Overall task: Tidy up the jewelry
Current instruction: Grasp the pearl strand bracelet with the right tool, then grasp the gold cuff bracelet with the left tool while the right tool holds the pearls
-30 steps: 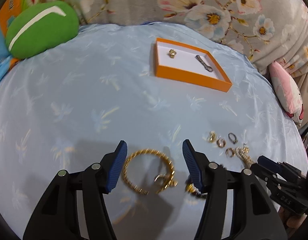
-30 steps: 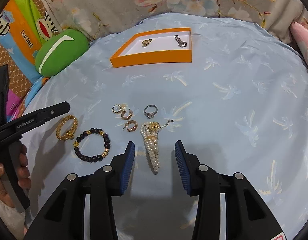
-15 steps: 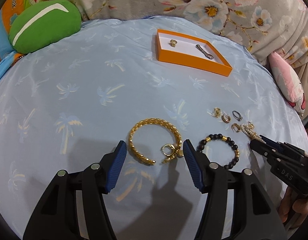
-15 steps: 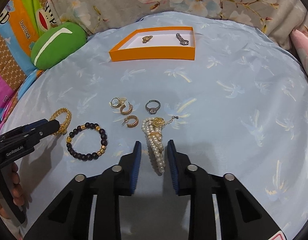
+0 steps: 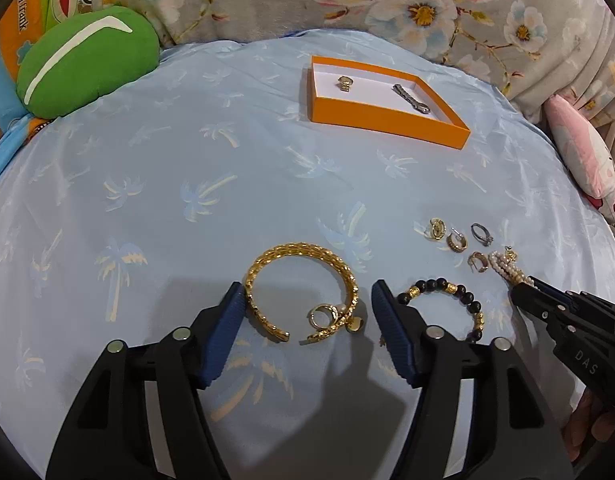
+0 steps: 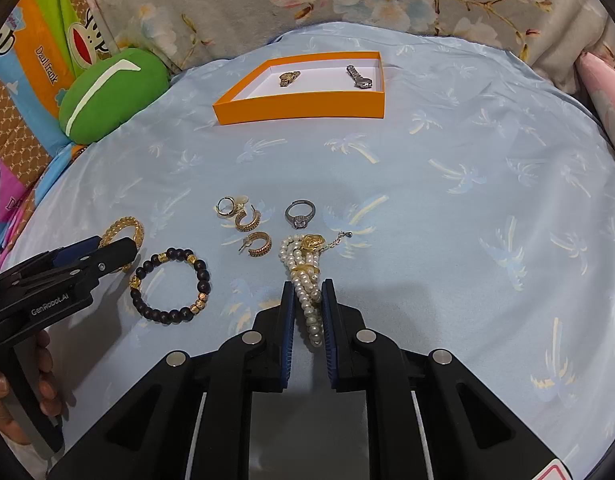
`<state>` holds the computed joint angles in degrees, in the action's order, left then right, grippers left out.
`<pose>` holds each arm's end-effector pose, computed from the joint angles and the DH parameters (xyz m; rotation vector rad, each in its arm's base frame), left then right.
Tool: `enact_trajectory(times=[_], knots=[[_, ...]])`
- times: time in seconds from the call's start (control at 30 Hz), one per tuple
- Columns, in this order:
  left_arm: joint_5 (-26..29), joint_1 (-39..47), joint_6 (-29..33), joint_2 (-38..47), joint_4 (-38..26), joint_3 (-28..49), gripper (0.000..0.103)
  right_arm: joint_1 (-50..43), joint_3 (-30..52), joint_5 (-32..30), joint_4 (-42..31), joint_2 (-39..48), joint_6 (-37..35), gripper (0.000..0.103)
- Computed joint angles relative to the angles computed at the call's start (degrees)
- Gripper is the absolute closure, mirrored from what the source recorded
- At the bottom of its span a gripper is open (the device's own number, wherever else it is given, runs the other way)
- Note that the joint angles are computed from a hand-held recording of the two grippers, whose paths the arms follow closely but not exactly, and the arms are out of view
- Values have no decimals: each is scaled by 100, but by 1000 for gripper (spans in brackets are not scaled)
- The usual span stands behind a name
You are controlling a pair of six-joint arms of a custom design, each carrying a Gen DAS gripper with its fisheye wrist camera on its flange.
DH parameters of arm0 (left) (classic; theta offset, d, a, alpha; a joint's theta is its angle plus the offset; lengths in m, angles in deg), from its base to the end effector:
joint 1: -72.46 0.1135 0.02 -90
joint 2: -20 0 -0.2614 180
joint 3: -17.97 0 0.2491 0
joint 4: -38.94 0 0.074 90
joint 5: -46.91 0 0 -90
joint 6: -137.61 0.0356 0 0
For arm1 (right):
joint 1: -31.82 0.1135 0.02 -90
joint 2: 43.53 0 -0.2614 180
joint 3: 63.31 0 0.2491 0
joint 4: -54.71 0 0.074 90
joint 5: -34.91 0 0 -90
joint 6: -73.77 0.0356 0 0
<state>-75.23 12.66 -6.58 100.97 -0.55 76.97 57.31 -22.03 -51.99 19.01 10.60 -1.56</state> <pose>0.1470 -0.2150 0.1870 -0.0584 2.4134 -0.1357 0.1653 0.0767 0.1878 -0.2045 2.4239 0.2542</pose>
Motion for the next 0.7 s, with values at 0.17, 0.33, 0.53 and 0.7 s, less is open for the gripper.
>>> enact_trajectory(times=[0.17,0.33,0.53,0.7], knots=[[1,94,-108,-123,42,-92,47,-26,12,-44,2,9,6,91],[35,113,-56,-147,83,-123,40,-39,12,-58,2,8,3,91],[-27,134,-109,-56,-30,-51,34,-60,27,-93,17,32,6,91],[-62,111,-68,18,-93,10,40,-56,29,-92,6,22,12,91]])
